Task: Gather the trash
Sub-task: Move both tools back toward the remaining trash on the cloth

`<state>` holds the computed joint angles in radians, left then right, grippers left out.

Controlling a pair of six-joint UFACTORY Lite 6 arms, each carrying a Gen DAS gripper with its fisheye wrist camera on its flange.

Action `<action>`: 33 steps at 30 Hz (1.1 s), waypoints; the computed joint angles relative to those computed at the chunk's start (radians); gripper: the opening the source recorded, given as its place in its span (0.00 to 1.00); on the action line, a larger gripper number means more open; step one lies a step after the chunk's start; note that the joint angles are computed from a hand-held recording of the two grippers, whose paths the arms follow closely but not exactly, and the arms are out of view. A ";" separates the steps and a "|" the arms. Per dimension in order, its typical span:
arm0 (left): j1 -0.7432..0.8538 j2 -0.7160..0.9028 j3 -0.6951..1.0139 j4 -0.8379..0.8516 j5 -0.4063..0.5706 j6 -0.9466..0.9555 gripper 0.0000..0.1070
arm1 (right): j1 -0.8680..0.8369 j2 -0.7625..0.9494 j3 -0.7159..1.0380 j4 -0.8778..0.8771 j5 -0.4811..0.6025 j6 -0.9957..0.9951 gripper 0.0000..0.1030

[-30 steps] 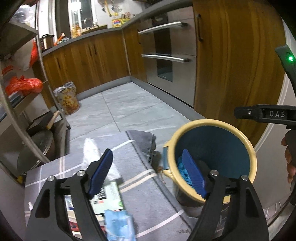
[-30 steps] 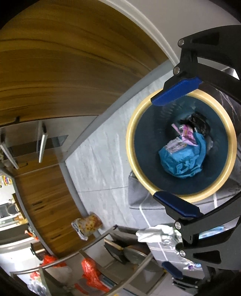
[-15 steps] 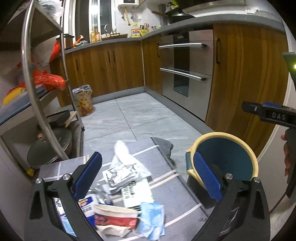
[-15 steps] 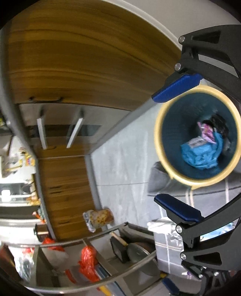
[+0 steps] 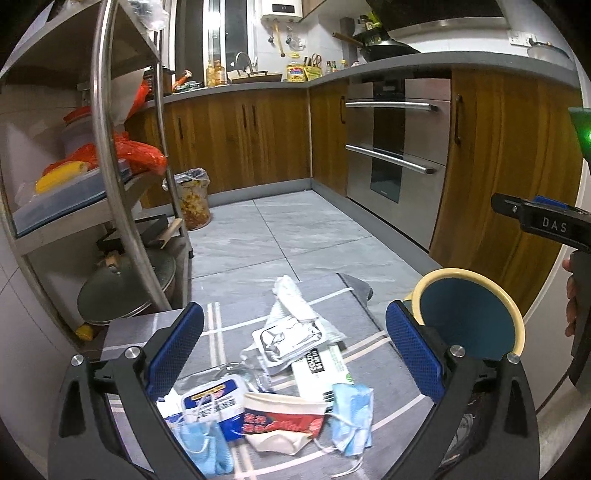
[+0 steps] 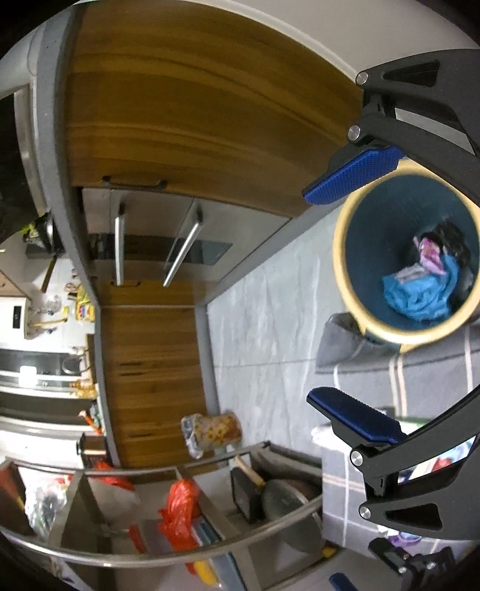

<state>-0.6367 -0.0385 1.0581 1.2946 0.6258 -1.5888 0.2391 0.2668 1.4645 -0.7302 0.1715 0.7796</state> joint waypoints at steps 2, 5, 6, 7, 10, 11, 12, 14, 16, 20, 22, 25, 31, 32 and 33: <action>0.007 -0.033 -0.029 0.000 0.002 0.004 0.91 | 0.018 -0.005 -0.006 -0.040 -0.007 0.037 0.95; 0.031 -0.084 -0.071 -0.009 -0.008 0.017 0.91 | 0.047 -0.015 -0.018 -0.199 -0.008 0.188 0.95; 0.040 -0.103 -0.086 -0.011 -0.010 0.020 0.91 | 0.057 -0.014 -0.017 -0.243 0.000 0.227 0.95; 0.052 -0.118 -0.097 -0.013 -0.017 0.023 0.91 | 0.065 -0.012 -0.014 -0.268 0.008 0.253 0.95; 0.084 -0.157 -0.126 -0.025 -0.028 0.029 0.91 | 0.067 -0.003 0.001 -0.123 -0.004 0.120 0.95; 0.094 -0.166 -0.132 -0.029 -0.032 0.030 0.91 | 0.071 0.005 0.014 -0.080 -0.001 0.084 0.95; 0.107 -0.182 -0.145 -0.031 -0.036 0.030 0.91 | 0.072 0.009 0.018 -0.058 -0.004 0.064 0.95; 0.125 -0.198 -0.160 -0.037 -0.042 0.036 0.91 | 0.082 0.034 0.049 -0.019 0.009 0.024 0.95; 0.150 -0.217 -0.178 -0.045 -0.052 0.046 0.91 | 0.096 0.060 0.083 0.032 0.027 -0.028 0.95; 0.215 -0.250 -0.215 -0.062 -0.082 0.071 0.91 | 0.127 0.119 0.167 0.142 0.062 -0.132 0.95; 0.253 -0.267 -0.233 -0.081 -0.096 0.094 0.91 | 0.145 0.156 0.216 0.166 0.077 -0.152 0.95; 0.311 -0.303 -0.267 -0.100 -0.123 0.117 0.91 | 0.169 0.212 0.280 0.268 0.097 -0.243 0.95; 0.446 -0.371 -0.345 -0.173 -0.181 0.213 0.91 | 0.239 0.392 0.481 0.338 0.179 -0.362 0.95; 0.468 -0.377 -0.357 -0.187 -0.191 0.229 0.91 | 0.243 0.425 0.521 0.387 0.193 -0.409 0.94; 0.492 -0.383 -0.367 -0.207 -0.202 0.250 0.91 | 0.247 0.457 0.560 0.429 0.209 -0.447 0.94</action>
